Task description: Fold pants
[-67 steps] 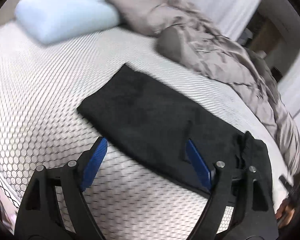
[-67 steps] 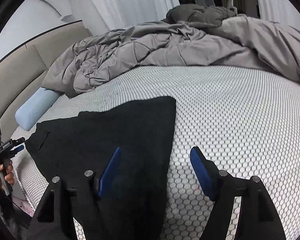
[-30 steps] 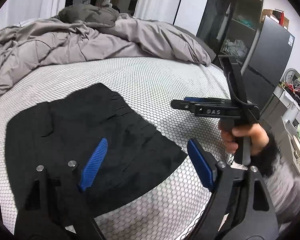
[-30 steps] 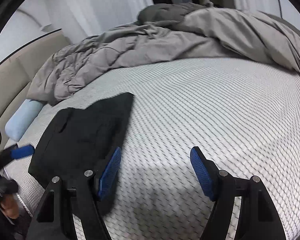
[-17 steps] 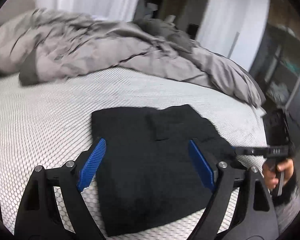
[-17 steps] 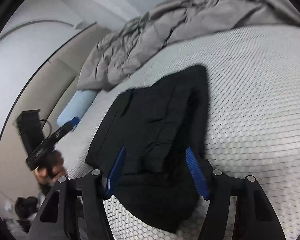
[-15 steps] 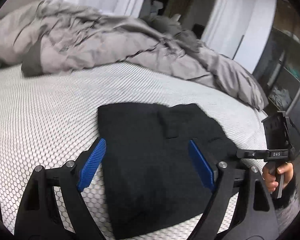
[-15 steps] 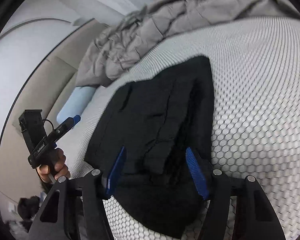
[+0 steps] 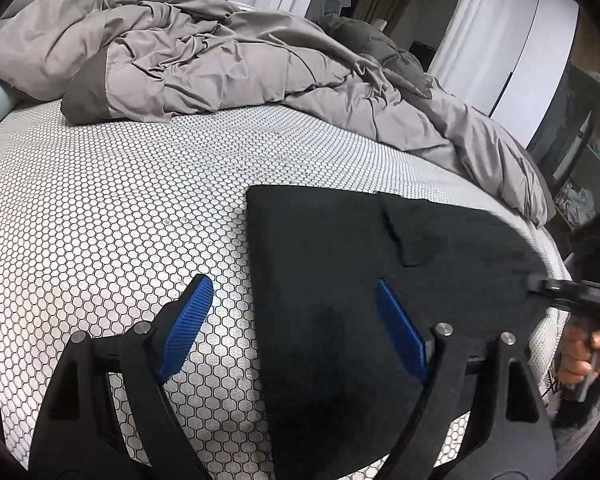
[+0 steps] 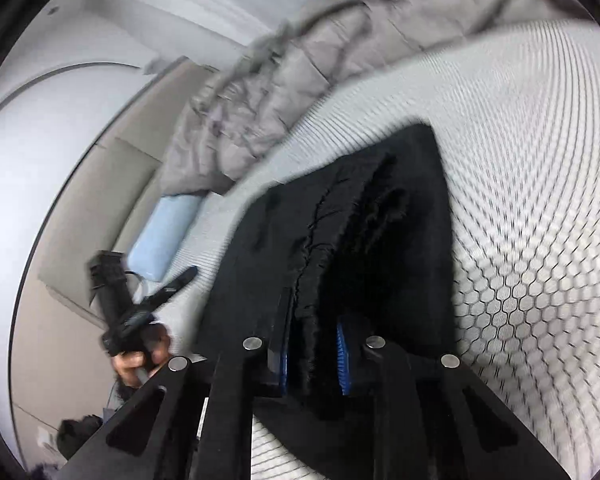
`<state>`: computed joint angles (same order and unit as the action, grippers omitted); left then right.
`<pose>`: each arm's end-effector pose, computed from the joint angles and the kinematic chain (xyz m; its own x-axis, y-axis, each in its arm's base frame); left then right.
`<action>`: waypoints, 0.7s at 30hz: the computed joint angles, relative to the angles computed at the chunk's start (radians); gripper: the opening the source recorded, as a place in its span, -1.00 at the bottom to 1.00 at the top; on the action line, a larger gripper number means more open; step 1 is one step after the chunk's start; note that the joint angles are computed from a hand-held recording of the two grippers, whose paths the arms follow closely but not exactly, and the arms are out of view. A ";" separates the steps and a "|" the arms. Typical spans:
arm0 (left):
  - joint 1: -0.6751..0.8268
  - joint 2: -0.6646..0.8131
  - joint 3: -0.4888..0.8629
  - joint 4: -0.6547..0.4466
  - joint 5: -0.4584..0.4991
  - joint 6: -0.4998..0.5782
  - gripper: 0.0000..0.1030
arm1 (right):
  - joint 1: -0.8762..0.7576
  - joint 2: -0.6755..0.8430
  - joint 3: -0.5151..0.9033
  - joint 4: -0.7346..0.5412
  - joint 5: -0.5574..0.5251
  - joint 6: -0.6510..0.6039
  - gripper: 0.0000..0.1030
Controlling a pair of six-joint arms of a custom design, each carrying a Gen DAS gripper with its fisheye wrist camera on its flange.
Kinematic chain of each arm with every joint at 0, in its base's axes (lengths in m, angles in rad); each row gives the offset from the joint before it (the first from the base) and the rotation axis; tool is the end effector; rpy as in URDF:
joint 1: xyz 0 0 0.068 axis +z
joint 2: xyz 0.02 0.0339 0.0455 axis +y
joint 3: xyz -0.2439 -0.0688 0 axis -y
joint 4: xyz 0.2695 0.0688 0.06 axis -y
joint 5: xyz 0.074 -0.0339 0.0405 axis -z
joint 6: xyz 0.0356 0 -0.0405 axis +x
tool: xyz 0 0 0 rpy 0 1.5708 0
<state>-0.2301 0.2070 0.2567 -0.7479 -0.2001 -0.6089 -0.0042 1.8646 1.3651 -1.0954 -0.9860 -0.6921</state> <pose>0.1291 -0.0230 0.1669 -0.5565 -0.4454 -0.7014 -0.2962 0.8951 -0.3333 0.3538 0.0282 0.1769 -0.7840 -0.3490 -0.5134 -0.6207 0.4276 0.6572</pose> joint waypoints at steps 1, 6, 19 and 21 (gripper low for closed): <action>-0.002 0.005 -0.001 0.007 0.002 0.006 0.57 | -0.021 -0.042 -0.017 -0.025 -0.007 -0.038 -0.68; -0.054 0.133 0.027 0.040 -0.007 0.034 0.58 | -0.089 -0.181 -0.167 0.060 0.142 -0.078 -0.63; -0.103 0.172 -0.025 0.015 0.205 0.025 0.16 | -0.016 -0.075 -0.179 0.303 0.312 0.131 -0.21; -0.226 0.153 -0.001 -0.043 0.084 -0.028 0.16 | -0.009 -0.112 -0.194 0.331 0.334 0.132 -0.12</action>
<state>-0.4561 0.3602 0.2557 -0.7914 -0.1159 -0.6370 -0.0129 1.7522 1.1707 -0.7646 -0.6517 -0.5599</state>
